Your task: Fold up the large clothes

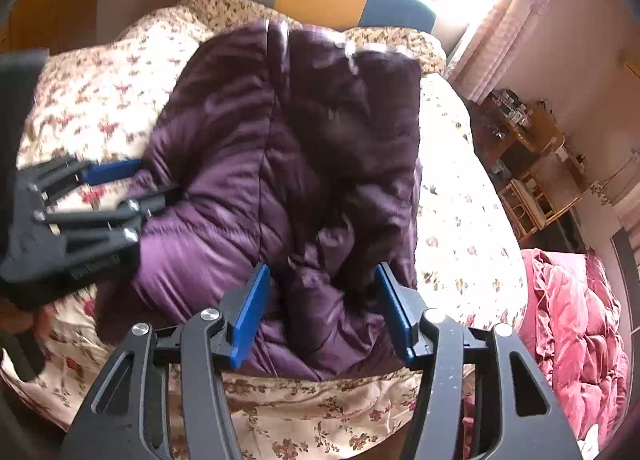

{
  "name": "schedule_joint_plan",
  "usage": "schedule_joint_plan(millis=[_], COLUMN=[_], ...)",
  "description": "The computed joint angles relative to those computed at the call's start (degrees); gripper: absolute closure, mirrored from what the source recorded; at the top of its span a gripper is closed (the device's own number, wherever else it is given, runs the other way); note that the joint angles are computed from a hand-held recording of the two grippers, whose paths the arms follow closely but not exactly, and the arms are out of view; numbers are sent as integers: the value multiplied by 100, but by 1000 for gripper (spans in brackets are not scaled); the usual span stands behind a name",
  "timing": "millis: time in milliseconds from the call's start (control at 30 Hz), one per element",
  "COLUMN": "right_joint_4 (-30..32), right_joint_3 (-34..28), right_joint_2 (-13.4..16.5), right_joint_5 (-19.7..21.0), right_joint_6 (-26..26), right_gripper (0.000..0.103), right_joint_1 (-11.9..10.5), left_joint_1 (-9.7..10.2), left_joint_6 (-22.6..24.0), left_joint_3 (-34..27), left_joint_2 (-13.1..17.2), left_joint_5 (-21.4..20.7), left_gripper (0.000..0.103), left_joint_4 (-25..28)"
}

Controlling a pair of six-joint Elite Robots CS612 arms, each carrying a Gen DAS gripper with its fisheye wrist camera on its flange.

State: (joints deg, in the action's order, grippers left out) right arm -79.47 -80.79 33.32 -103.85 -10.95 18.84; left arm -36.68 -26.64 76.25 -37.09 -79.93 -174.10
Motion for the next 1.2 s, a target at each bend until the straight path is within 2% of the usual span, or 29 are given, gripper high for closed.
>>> schedule_joint_plan(millis=[200,767,933,1200], right_joint_4=[-381,-1389,-1484,-1268], right_joint_3=[295,1194,1492,1826], right_joint_2=[-172,-566,-697,-791], right_joint_5=[60,-175,-282,-456], right_joint_6=[290,813,953,1123], right_gripper=[50,51,51,53], right_joint_1=[-11,9,-3,-33], left_joint_1=[-15,-36,-47,-18], left_joint_6=[41,317,401,468], left_joint_3=[-20,-138,-138,-114], left_joint_2=[-13,11,12,-5], left_joint_5=[14,127,151,5], left_gripper=[47,47,47,47], left_joint_4=[40,214,211,160])
